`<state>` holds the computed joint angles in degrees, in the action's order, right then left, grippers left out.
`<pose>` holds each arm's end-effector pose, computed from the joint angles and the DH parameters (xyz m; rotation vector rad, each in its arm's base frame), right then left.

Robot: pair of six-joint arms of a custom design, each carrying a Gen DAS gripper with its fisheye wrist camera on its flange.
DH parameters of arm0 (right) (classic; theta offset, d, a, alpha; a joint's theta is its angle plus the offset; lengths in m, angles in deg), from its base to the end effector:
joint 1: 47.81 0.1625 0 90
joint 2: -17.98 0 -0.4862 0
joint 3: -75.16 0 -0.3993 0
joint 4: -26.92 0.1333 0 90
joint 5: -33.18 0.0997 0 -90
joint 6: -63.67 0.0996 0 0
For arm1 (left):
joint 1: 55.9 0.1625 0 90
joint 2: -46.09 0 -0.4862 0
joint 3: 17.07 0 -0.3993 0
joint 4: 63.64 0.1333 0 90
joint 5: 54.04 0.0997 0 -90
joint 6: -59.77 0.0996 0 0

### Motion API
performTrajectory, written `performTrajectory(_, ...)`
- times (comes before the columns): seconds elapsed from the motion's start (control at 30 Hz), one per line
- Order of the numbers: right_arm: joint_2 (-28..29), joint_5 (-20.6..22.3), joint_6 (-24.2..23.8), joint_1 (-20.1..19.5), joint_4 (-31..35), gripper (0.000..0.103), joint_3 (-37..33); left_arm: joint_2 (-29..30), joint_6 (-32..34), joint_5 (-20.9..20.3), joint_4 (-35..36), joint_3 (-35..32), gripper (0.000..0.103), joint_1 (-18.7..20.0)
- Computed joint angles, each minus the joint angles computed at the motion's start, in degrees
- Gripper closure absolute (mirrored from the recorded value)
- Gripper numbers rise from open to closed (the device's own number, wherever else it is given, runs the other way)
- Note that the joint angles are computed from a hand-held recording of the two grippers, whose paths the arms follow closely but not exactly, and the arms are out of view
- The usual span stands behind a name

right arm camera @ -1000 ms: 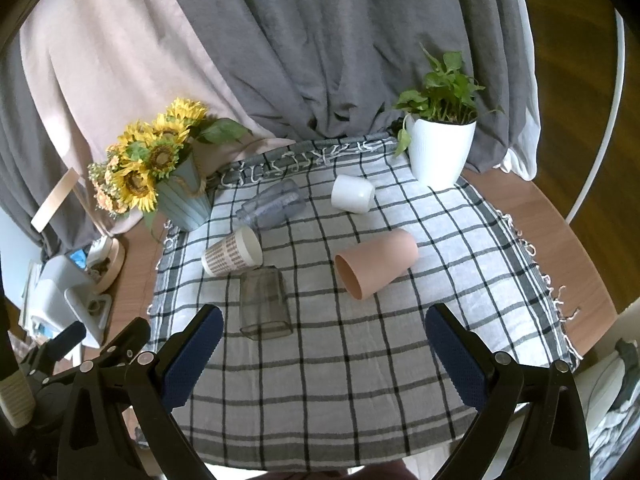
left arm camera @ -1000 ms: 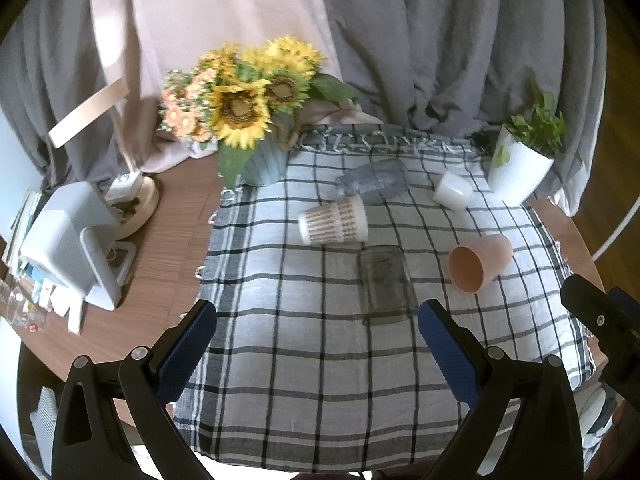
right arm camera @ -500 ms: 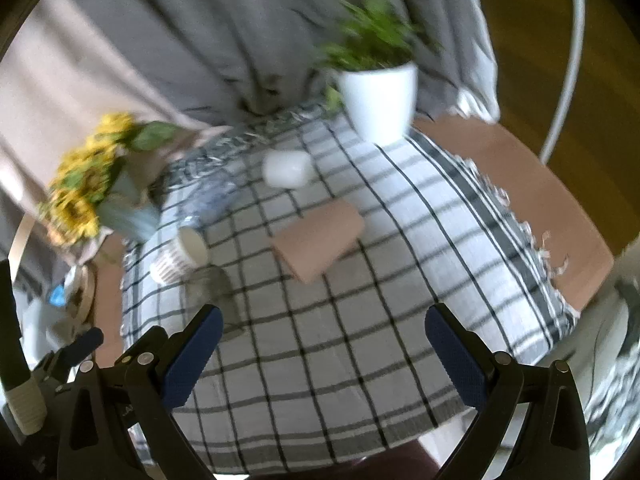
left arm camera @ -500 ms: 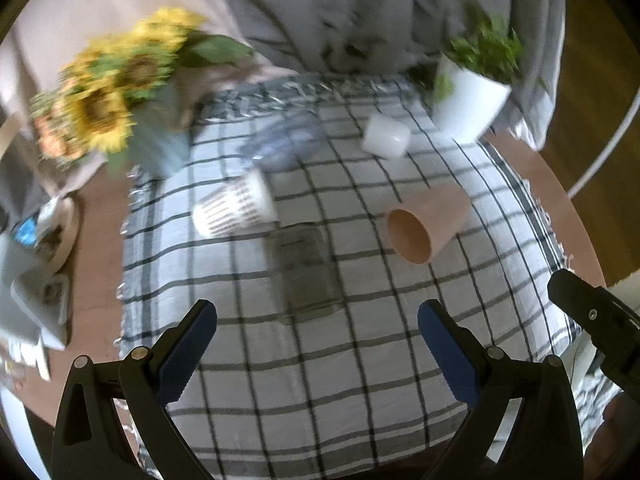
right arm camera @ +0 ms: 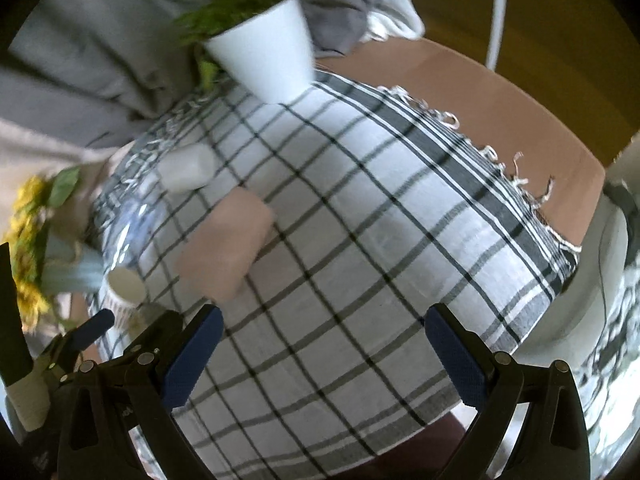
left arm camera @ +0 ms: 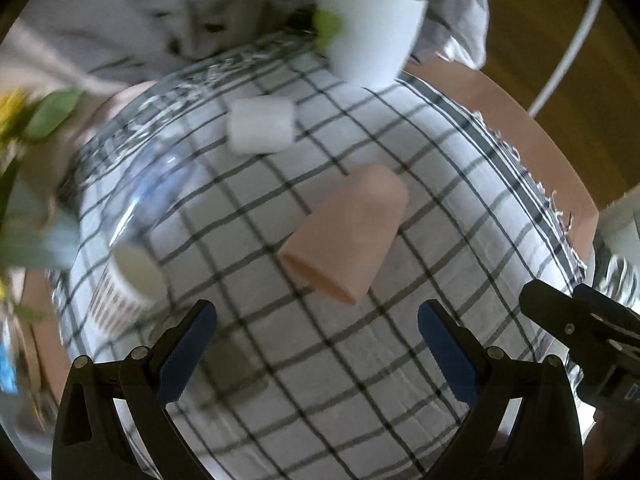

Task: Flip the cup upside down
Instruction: 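Move the left gripper down toward the pink paper cup lying sideways, then close the left gripper around the pink cup and lift it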

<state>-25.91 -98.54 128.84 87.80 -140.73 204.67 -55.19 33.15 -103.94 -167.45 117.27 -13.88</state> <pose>0.3823 -0.2804 0.0140 -0.3638 -2.5059 0.6937 -0.0971 -0.3532 0.3167 0.5865 2.3143 -0.2056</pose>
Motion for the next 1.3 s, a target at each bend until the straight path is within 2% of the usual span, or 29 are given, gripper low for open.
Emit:
performTrajectory(0.27, 1.3, 1.5, 3.3, -4.7, -3.8, 0.002, 1.4, 10.7, 12.7, -0.9, -8.6, -1.9, 0.001, 6.1)
performTrajectory(0.5, 3.0, 2.9, 4.4, -8.3, -6.6, 0.002, 1.9, 16.0, 17.4, -1.1, -11.1, -3.2, 0.001, 8.9)
performTrajectory(0.73, 3.8, 4.0, 4.5, -10.7, -7.4, 0.002, 2.0, 20.0, 19.0, -2.0, -12.8, -4.4, 0.005, 11.2)
performTrajectory(1.03, 5.1, 4.7, 3.6, -12.3, -6.7, 0.002, 1.3, 24.0, 19.3, -2.1, -17.5, -3.5, 0.02, 13.7)
performTrajectory(1.3, 5.4, 4.5, 3.1, -12.7, -5.4, 0.002, 1.2, 23.2, 19.3, -1.5, -22.4, -1.0, 0.025, 13.0)
